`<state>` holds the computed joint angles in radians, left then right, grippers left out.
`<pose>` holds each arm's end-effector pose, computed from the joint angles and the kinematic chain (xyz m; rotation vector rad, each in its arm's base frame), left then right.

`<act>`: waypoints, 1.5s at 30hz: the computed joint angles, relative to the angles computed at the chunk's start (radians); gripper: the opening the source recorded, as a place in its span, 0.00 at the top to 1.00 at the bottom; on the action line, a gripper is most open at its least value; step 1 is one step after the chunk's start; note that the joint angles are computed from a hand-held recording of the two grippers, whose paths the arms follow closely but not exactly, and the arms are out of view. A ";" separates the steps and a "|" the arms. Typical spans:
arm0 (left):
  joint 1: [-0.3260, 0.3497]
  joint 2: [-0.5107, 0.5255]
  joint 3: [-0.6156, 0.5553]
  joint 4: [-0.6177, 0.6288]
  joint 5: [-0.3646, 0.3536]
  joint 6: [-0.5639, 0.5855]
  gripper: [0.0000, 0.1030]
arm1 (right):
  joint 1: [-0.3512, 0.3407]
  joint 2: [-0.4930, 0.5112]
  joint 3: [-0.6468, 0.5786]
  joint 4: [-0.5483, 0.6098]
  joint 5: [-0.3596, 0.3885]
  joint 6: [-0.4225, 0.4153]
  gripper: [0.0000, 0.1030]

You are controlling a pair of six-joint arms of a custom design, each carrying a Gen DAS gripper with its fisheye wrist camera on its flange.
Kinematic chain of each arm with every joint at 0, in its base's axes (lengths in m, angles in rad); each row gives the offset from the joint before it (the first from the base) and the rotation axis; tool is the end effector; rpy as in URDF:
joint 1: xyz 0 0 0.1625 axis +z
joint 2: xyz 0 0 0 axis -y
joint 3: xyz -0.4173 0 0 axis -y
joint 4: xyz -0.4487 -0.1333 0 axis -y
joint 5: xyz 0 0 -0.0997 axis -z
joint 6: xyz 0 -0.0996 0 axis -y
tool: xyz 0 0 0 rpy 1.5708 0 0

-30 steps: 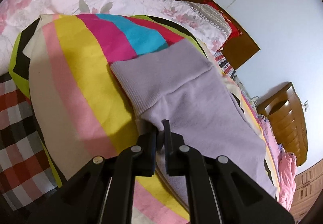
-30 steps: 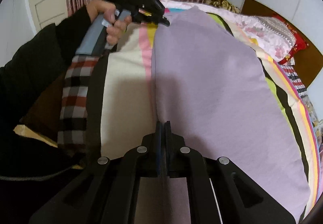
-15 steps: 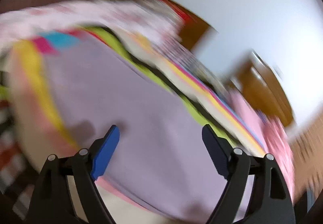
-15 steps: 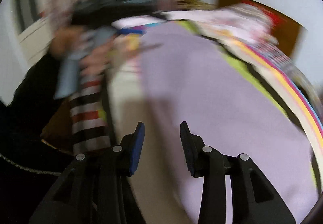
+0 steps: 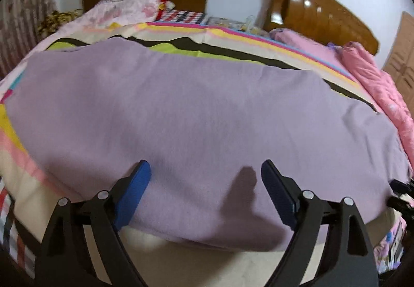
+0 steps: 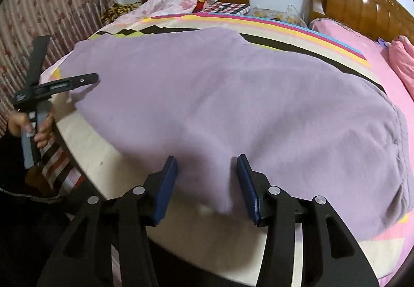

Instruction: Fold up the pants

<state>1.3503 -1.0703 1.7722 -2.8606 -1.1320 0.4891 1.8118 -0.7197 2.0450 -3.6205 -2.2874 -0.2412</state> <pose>0.0235 -0.6979 0.2192 0.7247 2.4519 -0.6891 0.1965 -0.5153 0.0121 0.2315 -2.3041 0.8687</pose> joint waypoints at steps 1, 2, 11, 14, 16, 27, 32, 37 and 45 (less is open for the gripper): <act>-0.004 -0.008 0.006 0.007 -0.001 -0.018 0.15 | 0.005 0.000 0.012 -0.064 -0.014 -0.021 0.56; -0.005 -0.015 0.007 0.025 -0.022 -0.026 0.15 | 0.009 0.010 0.027 -0.139 -0.021 -0.034 0.55; -0.077 0.008 0.071 -0.056 0.212 -0.002 0.09 | -0.046 -0.068 0.171 -0.257 0.014 0.040 0.54; -0.109 -0.021 0.122 -0.115 0.148 0.053 0.08 | -0.039 -0.073 0.164 -0.420 -0.055 -0.044 0.44; -0.139 -0.023 0.159 -0.148 0.123 0.123 0.07 | -0.056 -0.069 0.149 -0.492 -0.079 -0.071 0.39; -0.136 0.023 0.105 0.014 0.139 0.057 0.02 | -0.083 -0.145 0.160 -0.247 -0.182 0.009 0.40; -0.197 0.042 0.043 -0.026 0.013 0.087 0.02 | -0.048 -0.160 0.078 -0.300 -0.146 -0.138 0.29; -0.212 0.202 -0.147 0.135 -0.038 0.019 0.02 | -0.109 -0.188 -0.020 -0.156 -0.003 -0.070 0.28; -0.196 0.362 -0.304 0.223 -0.077 0.072 0.03 | -0.217 -0.243 -0.049 0.022 -0.019 0.045 0.28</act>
